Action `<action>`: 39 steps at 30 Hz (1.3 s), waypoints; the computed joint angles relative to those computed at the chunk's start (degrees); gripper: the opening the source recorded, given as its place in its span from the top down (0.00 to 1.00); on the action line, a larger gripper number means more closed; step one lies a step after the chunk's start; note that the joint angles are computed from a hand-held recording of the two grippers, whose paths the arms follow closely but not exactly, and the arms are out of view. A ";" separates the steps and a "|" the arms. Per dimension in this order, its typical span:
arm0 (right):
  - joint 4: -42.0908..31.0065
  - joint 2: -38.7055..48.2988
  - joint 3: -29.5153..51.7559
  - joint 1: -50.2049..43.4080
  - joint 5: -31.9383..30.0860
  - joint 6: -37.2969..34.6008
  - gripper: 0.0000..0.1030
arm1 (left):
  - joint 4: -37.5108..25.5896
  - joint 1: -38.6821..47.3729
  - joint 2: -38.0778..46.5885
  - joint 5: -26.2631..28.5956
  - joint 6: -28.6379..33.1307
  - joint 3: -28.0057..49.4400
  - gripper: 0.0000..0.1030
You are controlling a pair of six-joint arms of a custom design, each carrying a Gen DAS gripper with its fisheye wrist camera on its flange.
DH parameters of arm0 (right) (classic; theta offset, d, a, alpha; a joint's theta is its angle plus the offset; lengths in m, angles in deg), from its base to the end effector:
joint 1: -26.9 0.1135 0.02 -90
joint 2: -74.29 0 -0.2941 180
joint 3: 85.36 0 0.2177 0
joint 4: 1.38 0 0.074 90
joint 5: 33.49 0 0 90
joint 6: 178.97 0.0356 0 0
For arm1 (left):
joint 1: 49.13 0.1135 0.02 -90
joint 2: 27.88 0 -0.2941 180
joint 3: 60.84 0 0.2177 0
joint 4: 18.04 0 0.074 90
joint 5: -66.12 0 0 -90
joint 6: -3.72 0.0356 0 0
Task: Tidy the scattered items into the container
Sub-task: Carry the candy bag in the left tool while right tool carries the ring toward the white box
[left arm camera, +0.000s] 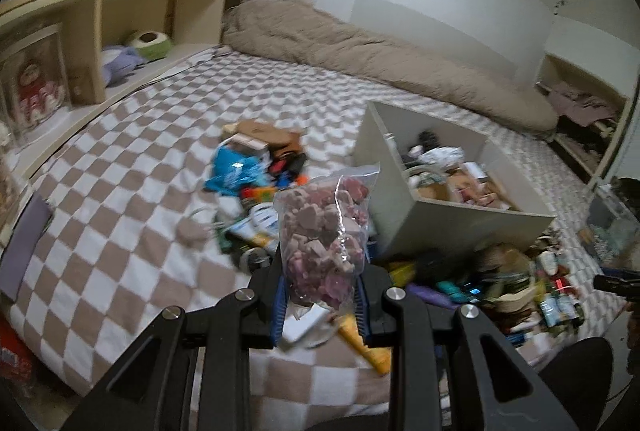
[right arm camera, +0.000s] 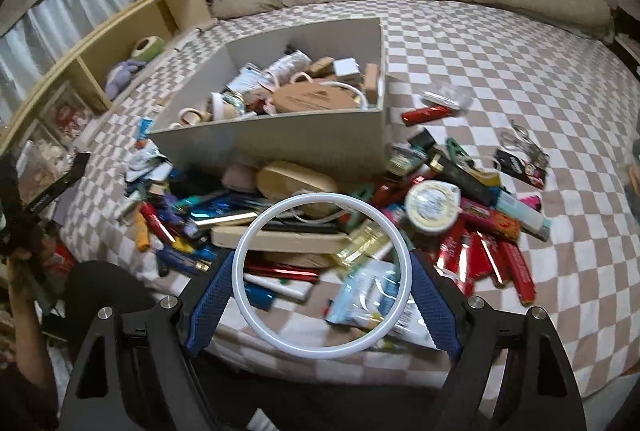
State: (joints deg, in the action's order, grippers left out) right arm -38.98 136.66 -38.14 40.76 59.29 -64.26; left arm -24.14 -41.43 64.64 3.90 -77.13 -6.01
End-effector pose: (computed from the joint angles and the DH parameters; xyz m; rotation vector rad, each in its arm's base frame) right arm 0.1558 0.0367 0.2300 0.2571 2.4904 0.2213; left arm 0.2810 0.0213 0.2012 0.2657 2.2460 -0.4096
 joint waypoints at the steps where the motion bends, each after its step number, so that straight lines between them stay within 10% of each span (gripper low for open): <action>1: 0.32 0.42 0.52 0.12 -0.18 0.02 0.18 | -0.29 -0.91 -0.18 0.00 -0.67 0.55 0.73; 20: 2.63 7.86 13.23 -3.23 -6.02 -3.06 0.18 | -3.96 -23.66 9.78 -15.84 -11.87 22.92 0.73; 39: -2.00 20.82 32.83 -6.84 -7.14 -6.29 0.18 | -23.86 -27.71 34.17 -21.89 -10.89 57.34 0.73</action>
State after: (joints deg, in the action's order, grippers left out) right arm -40.97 157.49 -5.31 33.91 52.15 -70.55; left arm -48.01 -69.14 98.81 -18.00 -88.02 51.33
